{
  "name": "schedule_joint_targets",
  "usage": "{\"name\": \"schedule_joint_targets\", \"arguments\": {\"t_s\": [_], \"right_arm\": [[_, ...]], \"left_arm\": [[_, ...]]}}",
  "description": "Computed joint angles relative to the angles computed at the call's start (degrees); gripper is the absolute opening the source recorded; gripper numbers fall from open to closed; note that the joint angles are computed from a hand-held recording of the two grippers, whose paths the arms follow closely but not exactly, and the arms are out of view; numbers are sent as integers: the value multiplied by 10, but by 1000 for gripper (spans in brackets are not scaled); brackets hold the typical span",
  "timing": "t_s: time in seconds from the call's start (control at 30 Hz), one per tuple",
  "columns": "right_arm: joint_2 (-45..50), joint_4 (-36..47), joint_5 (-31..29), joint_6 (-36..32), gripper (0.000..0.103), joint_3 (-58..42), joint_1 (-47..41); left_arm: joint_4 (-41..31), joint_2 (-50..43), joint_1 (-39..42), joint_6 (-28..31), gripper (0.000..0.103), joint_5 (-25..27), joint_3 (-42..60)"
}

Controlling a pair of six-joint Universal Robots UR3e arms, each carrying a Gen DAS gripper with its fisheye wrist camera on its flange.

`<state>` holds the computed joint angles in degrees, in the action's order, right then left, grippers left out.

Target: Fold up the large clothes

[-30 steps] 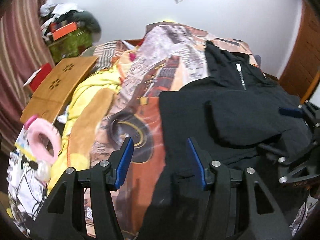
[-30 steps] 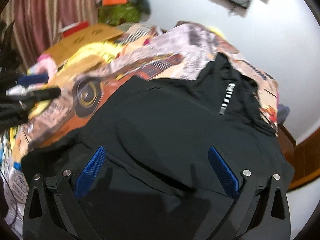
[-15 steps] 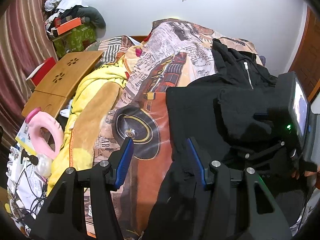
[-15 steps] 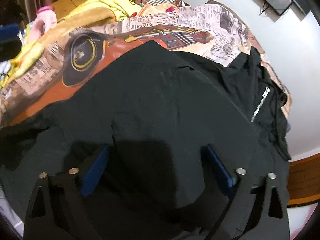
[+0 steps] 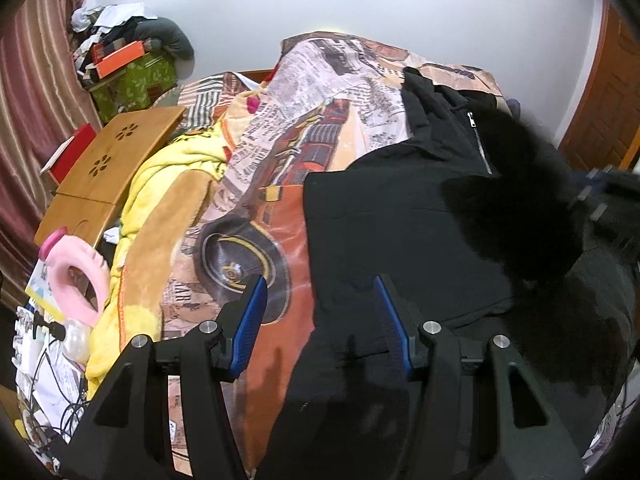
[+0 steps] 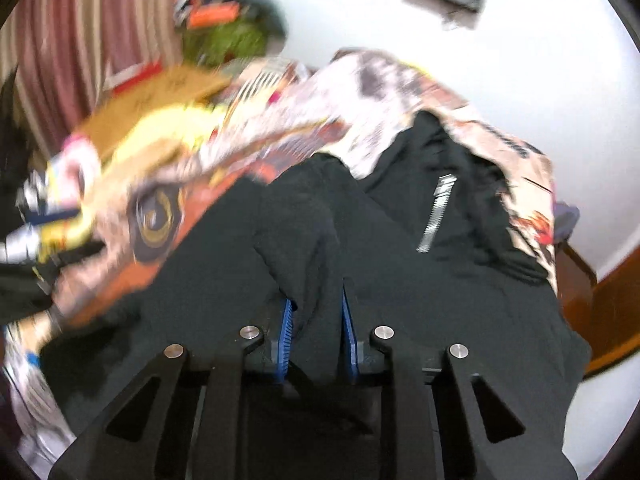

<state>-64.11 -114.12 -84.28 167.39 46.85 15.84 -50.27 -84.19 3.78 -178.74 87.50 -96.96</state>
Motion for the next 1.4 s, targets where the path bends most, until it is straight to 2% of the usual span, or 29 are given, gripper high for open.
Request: {"name": "schedule_joint_targets", "arguments": {"t_s": [0.37,0.53,0.93,1.17,1.33,1.4], "right_arm": [[-144,-69,103,73,17,151,-149],[-187,-99,110,78,17,241,-177],[-247,-41,174,66,18,370,-283],[-293,-21,158,41,33,397,-315],[-335,1,149,17,36,406,-347],[-357,13,161,9,41,410,-375]], "left_arm": [[-8,-66,-77,-18,54,22,77],[-16,-90,-100,-26,54,22,107],[-28,-128,-143,-36,54,24,144],[-34,-155,-162,-40,54,27,171],[-34,-185,-188,-39,54,47,216],[-39,-199,-196,-39,54,51,243]]}}
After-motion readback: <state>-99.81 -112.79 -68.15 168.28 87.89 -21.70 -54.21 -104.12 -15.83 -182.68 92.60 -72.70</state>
